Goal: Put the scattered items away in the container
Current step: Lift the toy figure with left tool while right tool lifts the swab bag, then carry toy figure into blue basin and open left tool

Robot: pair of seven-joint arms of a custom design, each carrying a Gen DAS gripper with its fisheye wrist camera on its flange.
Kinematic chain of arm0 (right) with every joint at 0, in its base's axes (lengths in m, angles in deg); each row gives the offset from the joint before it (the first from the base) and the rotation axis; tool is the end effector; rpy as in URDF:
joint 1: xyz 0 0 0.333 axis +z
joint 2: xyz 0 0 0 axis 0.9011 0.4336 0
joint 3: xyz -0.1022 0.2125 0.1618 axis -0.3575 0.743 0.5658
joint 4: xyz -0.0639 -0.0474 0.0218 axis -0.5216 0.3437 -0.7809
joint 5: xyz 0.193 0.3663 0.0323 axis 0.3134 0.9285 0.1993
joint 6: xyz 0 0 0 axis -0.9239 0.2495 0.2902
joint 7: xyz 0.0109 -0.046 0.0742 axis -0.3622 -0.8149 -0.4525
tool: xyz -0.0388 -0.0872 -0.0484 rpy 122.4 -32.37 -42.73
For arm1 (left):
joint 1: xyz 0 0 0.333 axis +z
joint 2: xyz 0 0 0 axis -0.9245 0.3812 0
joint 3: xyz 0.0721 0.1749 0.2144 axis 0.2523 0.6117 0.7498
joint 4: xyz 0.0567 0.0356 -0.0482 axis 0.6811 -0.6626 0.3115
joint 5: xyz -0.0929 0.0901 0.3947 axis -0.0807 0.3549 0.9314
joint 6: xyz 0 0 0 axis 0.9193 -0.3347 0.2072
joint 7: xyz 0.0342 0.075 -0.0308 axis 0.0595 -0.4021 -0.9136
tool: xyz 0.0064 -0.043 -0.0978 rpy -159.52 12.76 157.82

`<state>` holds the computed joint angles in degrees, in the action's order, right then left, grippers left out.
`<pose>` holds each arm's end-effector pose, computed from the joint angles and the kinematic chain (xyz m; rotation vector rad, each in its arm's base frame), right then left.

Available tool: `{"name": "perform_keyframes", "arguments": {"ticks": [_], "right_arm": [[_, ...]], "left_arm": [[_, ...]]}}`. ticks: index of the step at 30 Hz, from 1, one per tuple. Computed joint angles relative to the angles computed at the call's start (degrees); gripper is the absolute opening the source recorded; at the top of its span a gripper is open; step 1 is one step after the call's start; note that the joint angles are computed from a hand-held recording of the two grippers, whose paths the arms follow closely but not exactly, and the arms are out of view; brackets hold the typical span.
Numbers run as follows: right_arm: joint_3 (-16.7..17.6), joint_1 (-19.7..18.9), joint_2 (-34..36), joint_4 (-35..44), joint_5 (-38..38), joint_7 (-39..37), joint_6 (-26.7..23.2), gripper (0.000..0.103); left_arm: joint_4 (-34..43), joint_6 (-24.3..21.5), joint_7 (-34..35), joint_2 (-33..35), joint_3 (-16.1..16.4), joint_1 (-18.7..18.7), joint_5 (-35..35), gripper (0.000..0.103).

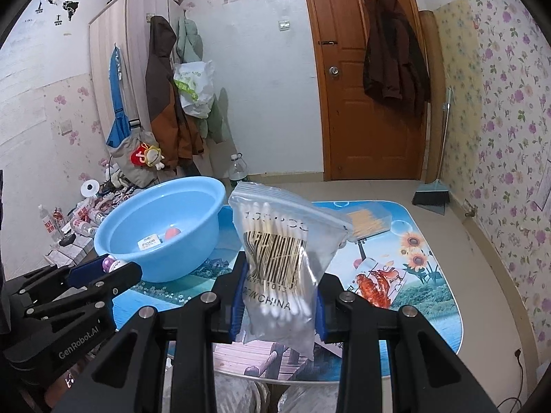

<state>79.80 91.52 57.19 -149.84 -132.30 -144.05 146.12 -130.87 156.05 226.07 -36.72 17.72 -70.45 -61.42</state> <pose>0.5278 0.3508 0.5425 -1.2402 1.9206 -0.9795 0.6402 -0.1285 0.5344 -1.1784 2.2321 -1.0692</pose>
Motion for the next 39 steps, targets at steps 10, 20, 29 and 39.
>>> {"name": "perform_keyframes", "arguments": {"ticks": [10,20,29,39], "right_arm": [[-0.3,-0.2,0.4,-0.2,1.1,-1.0,1.1,0.033],[-0.6,-0.2,0.8,-0.1,1.6,-1.5,1.7,0.033],[-0.9,-0.1,1.4,0.3,2.1,-1.9,2.1,0.033],[-1.4,0.0,2.6,1.4,2.7,-3.2,2.6,0.033]], "left_arm": [[0.8,0.1,-0.8,1.1,-0.2,0.4,0.9,0.034],[1.8,0.0,-1.7,2.0,-0.3,1.0,1.3,0.034],[2.7,0.6,-2.7,3.0,-0.5,1.4,2.6,0.034],[5.0,0.1,-3.7,4.7,-0.8,2.4,3.1,0.034]]}}
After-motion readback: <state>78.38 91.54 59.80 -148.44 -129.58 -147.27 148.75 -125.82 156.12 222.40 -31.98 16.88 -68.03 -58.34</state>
